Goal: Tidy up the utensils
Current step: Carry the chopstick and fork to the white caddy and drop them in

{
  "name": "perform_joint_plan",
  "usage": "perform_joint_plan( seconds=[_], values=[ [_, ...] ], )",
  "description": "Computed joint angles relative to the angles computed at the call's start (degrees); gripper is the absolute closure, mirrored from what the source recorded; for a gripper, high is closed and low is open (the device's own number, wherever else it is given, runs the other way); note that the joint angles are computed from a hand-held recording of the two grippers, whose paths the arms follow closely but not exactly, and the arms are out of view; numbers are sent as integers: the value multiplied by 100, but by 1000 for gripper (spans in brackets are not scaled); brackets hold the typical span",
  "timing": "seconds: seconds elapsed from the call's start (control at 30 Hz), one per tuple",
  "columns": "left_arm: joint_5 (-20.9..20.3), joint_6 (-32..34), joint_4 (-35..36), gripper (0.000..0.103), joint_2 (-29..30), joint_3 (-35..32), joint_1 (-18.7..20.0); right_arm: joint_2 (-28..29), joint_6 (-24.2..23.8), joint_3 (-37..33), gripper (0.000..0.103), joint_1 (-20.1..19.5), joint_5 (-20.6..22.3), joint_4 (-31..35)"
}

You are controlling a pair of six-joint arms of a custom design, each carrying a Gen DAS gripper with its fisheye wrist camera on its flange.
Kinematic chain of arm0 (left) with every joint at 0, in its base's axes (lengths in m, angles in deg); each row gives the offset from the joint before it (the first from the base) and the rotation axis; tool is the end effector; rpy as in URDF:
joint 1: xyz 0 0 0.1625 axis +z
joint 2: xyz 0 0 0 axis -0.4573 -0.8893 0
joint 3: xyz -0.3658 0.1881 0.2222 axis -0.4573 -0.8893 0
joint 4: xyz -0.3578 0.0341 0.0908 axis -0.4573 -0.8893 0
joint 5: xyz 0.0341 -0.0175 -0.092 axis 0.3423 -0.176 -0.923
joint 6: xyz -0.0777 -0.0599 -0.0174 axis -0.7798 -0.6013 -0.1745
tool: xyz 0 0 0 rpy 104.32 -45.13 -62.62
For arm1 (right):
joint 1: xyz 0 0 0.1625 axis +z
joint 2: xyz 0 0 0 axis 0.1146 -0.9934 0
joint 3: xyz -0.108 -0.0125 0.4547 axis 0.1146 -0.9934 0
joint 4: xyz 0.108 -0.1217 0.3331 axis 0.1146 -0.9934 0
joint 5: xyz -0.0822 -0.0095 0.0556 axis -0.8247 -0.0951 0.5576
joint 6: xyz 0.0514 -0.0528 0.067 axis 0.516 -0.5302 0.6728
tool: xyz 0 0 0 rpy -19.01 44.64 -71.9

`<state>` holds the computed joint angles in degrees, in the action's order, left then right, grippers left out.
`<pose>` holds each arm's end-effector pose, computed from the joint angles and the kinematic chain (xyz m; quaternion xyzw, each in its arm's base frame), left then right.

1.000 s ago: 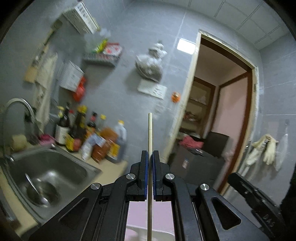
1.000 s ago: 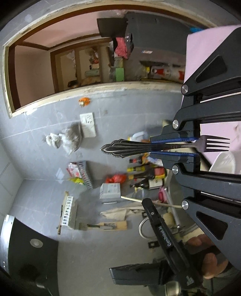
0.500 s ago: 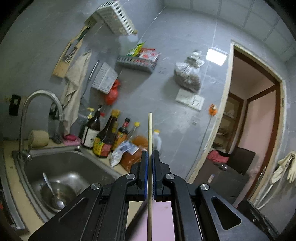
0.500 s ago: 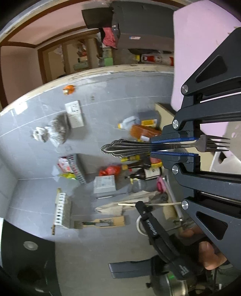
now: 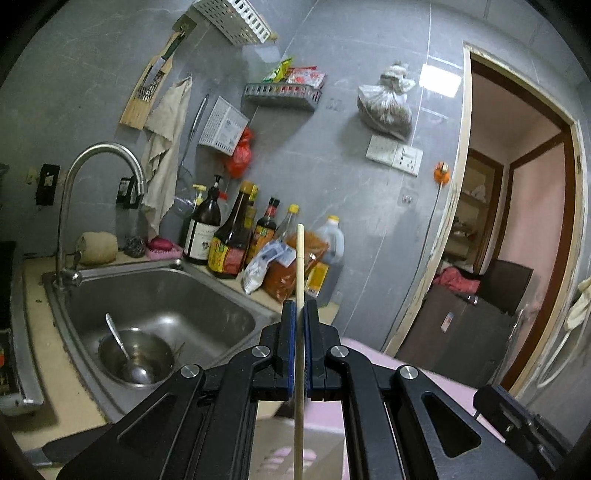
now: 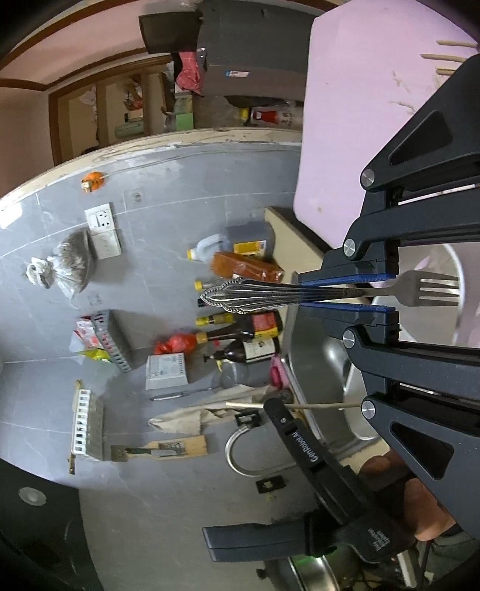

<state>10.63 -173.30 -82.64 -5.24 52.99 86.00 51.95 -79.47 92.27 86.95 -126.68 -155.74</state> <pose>-0.2132 -0.7613 0.1508 0.0043 0.6597 -0.6958 0.2840 0.2142 -0.8215 0.1458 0.4548 -0.7925 0.4060 0.0177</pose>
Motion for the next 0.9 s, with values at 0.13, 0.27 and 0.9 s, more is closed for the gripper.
perform_joint_plan(
  seconds=[0.13, 0.27, 0.9],
  values=[
    [-66, -403, 519, 101, 20, -39, -16, -54, -155, 95, 96, -26, -62, 97],
    [-149, -883, 1306, 100, 63, -202, -59, -102, -203, 147, 92, -39, -158, 180],
    [414, -762, 1675, 31, -27, 43, -605, -833, 148, 866, 30, -254, 323, -1226]
  ],
)
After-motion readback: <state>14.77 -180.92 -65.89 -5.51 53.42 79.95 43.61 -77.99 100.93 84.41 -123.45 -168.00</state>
